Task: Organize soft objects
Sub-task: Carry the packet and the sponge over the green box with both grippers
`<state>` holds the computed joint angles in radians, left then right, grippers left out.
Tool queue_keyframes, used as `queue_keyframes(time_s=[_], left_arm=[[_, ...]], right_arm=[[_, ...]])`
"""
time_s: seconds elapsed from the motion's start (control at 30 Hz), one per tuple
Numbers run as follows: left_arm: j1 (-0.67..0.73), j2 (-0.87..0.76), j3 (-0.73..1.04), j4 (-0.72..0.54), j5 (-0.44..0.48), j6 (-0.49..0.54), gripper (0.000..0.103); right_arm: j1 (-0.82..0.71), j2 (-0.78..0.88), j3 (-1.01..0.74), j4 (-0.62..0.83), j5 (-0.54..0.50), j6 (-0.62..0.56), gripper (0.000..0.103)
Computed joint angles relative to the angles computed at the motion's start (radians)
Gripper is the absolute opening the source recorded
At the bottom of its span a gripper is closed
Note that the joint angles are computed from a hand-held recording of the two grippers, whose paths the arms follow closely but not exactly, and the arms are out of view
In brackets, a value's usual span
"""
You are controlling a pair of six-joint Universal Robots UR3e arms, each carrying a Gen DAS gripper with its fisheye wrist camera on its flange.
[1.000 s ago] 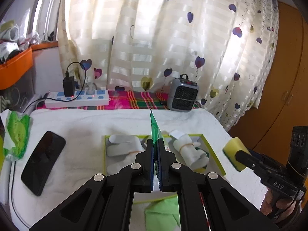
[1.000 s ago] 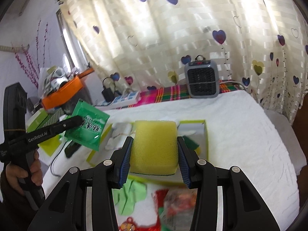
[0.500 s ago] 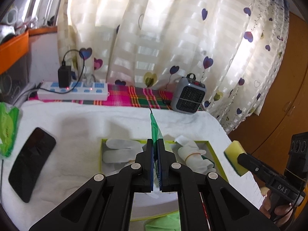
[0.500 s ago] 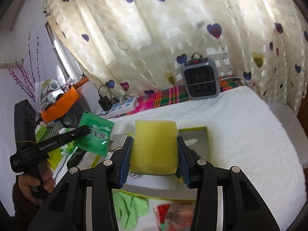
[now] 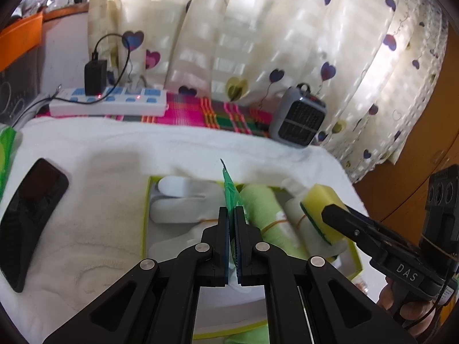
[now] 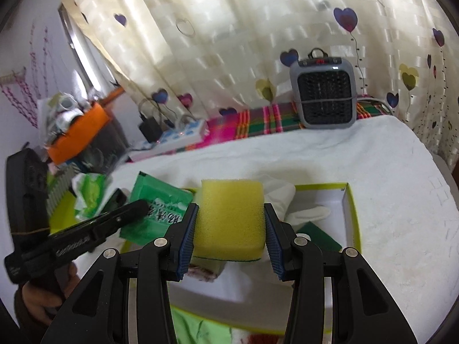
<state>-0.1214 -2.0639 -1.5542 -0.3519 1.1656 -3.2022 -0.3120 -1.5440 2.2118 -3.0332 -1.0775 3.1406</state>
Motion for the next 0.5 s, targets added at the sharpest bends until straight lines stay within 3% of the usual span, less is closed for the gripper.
queue_keyframes(time_s=[0.23, 0.5], left_arm=[[-0.009, -0.025, 0.016, -0.011, 0.053, 0.015, 0.005], [-0.012, -0.050, 0.030, -0.015, 0.079, 0.021, 0.008]], right_arm=[[0.071, 0.109, -0.065, -0.013, -0.083, 0.003, 0.045], [0.150, 0.153, -0.115, 0.009, -0.273, -0.032, 0.045]])
